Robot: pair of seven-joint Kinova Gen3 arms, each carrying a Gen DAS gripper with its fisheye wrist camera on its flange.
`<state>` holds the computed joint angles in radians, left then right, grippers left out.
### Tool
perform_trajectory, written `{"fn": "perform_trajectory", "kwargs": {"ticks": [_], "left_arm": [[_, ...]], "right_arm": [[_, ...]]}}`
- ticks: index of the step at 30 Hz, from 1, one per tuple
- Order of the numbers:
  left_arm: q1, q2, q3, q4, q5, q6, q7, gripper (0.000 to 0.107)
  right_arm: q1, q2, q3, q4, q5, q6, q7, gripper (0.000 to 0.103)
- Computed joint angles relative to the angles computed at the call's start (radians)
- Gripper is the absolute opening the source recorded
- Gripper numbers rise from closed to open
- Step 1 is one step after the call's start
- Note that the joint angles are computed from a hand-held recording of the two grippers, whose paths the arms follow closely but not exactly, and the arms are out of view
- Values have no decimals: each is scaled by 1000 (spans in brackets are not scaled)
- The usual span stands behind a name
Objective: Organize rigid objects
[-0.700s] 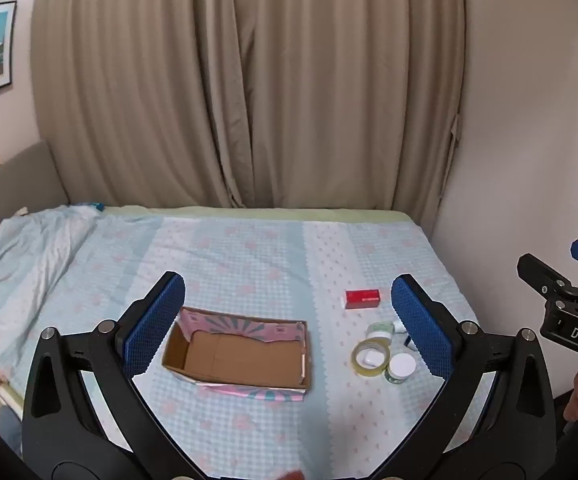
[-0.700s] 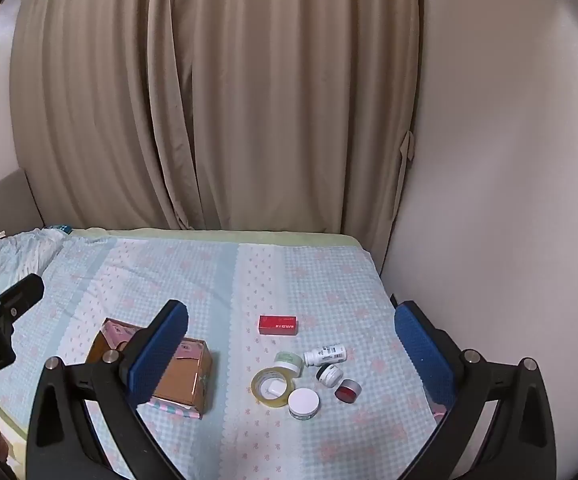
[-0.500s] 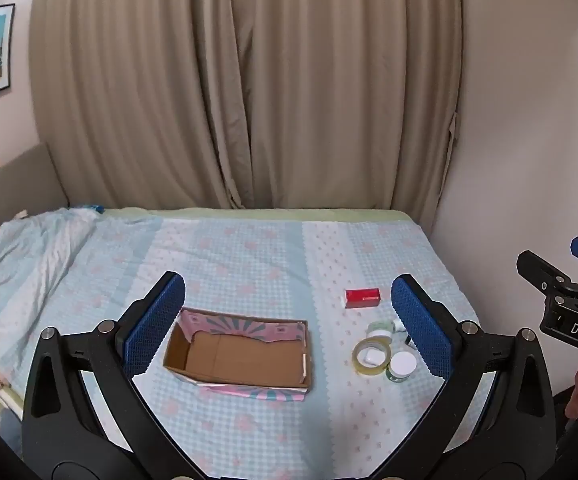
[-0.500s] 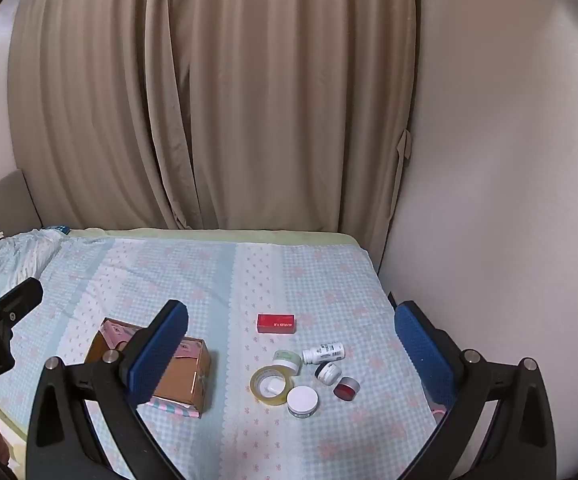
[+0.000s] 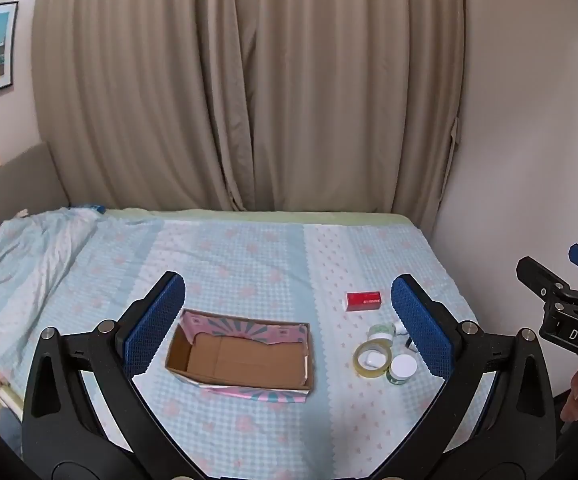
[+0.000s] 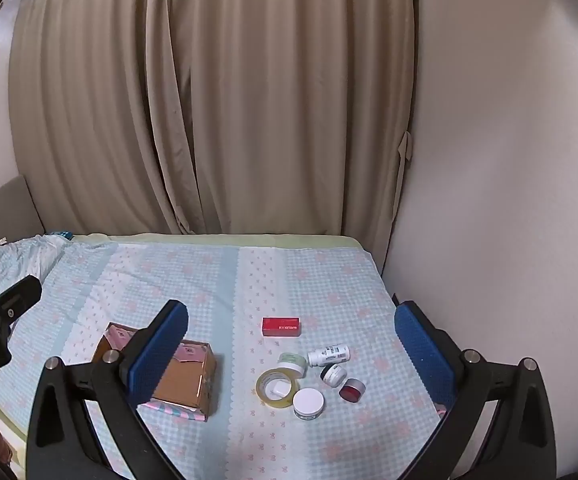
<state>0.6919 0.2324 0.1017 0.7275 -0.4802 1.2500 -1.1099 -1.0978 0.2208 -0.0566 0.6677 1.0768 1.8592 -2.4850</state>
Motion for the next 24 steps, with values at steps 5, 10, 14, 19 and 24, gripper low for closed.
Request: {"fn": "perform_trajectory", "kwargs": {"ticks": [5, 10, 14, 19, 24], "left_arm": [[10, 19, -5, -31, -6, 15, -3, 102], [16, 26, -15, -39, -4, 15, -5, 102], [17, 25, -16, -28, -2, 5, 3, 102], [13, 18, -16, -16, 2, -1, 4, 102], [6, 12, -11, -7, 3, -6, 3, 102]], "right_arm": [[3, -2, -2, 3, 0, -6, -2, 103], [6, -11, -8, 22, 0, -11, -11, 103], [0, -2, -9, 7, 8, -2, -2, 103], [0, -5, -8, 17, 8, -4, -6, 103], [-4, -4, -9, 18, 11, -1, -10, 103]]}}
